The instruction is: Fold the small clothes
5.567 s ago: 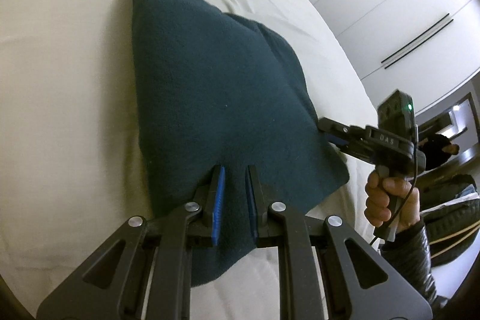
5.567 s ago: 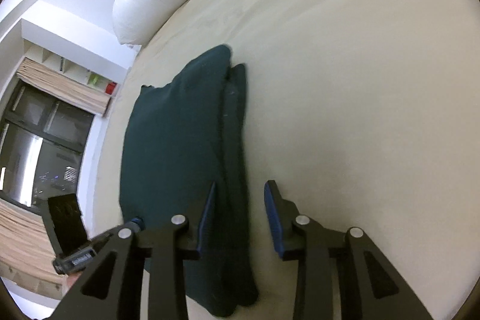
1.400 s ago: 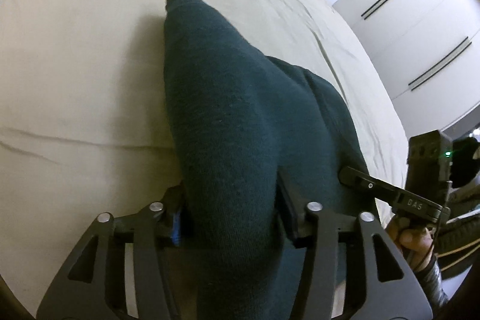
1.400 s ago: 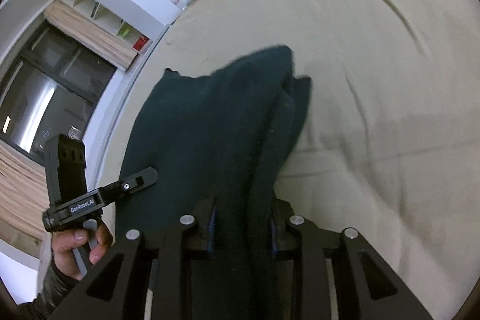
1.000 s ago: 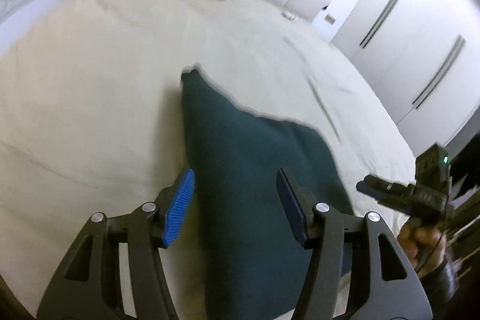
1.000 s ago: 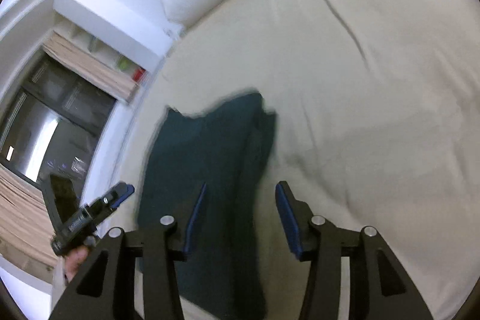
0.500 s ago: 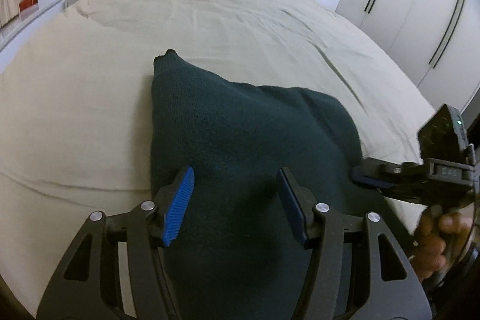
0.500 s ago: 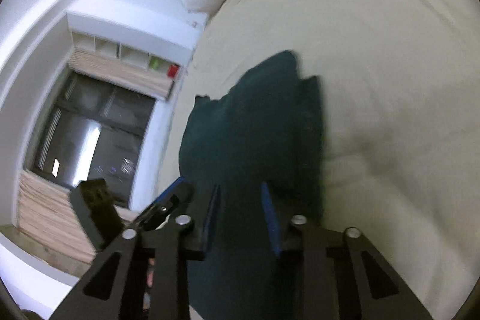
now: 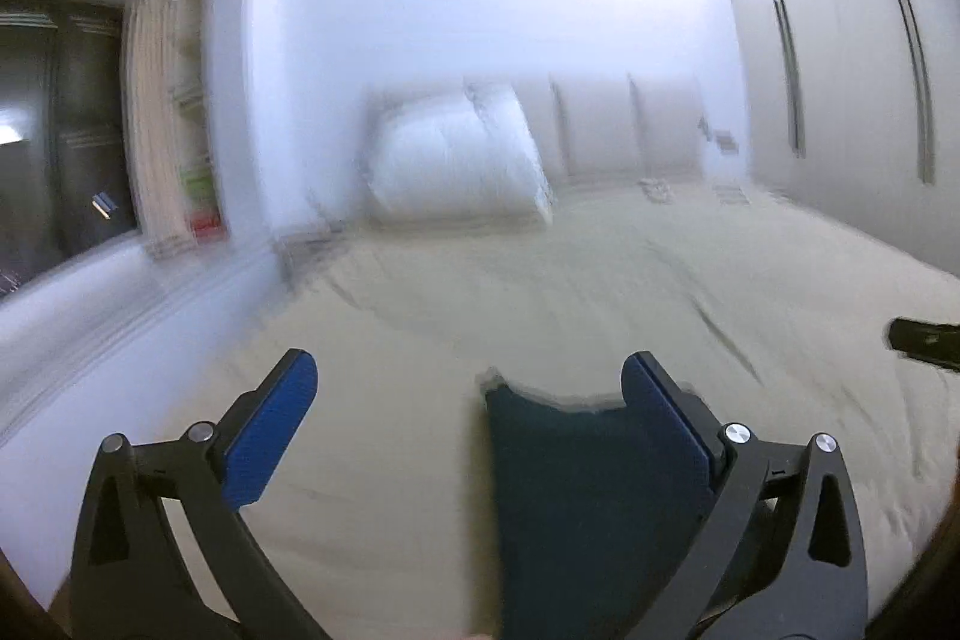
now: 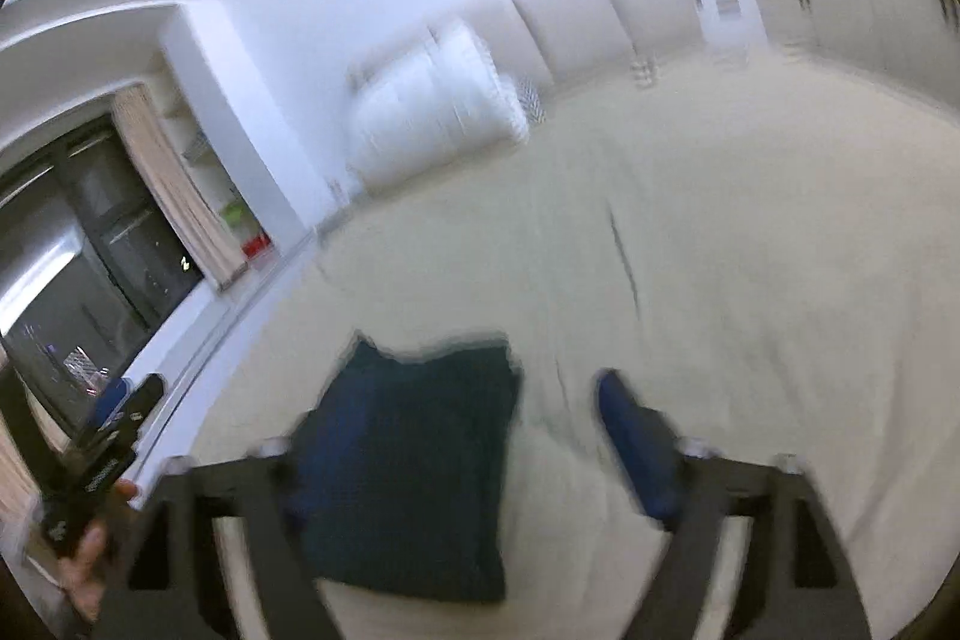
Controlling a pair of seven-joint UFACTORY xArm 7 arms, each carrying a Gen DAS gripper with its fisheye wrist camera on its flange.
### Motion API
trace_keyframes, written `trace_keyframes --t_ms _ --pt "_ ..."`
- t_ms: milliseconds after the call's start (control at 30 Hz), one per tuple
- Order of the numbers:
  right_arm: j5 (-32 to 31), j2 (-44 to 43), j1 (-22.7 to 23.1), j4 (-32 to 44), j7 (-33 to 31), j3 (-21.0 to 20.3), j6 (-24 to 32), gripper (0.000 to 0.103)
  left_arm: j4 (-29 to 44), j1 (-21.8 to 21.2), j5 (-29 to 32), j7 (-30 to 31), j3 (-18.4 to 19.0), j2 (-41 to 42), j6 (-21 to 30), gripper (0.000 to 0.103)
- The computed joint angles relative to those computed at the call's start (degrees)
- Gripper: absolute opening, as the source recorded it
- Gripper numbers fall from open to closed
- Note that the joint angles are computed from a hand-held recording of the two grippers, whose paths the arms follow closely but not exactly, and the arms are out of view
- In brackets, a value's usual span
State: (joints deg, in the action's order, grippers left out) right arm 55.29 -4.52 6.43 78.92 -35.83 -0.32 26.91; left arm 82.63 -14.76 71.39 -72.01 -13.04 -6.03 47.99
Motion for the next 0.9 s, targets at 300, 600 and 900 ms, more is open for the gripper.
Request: trace_keyframes --t_ms 300,600,900 --pt "-6.2 -11.1 5.0 -5.4 0.5 3.0 -22.9 0.103 2.4 -0.1 1.0 -0.2 -5.2 -6.0 8.3 0.103" --pt "-27.4 -12.0 -2.4 -10.2 22.7 6.7 -7.4 0.103 0.3 -0.9 -21.9 8.2 -3.0 -3.4 12.6 0.103" --pt "-39.3 -8.8 -0.4 -11.3 33.0 4.6 2.2 0.103 -4.7 -1.8 -32.5 10.3 0.2 0.3 10.0 0.103"
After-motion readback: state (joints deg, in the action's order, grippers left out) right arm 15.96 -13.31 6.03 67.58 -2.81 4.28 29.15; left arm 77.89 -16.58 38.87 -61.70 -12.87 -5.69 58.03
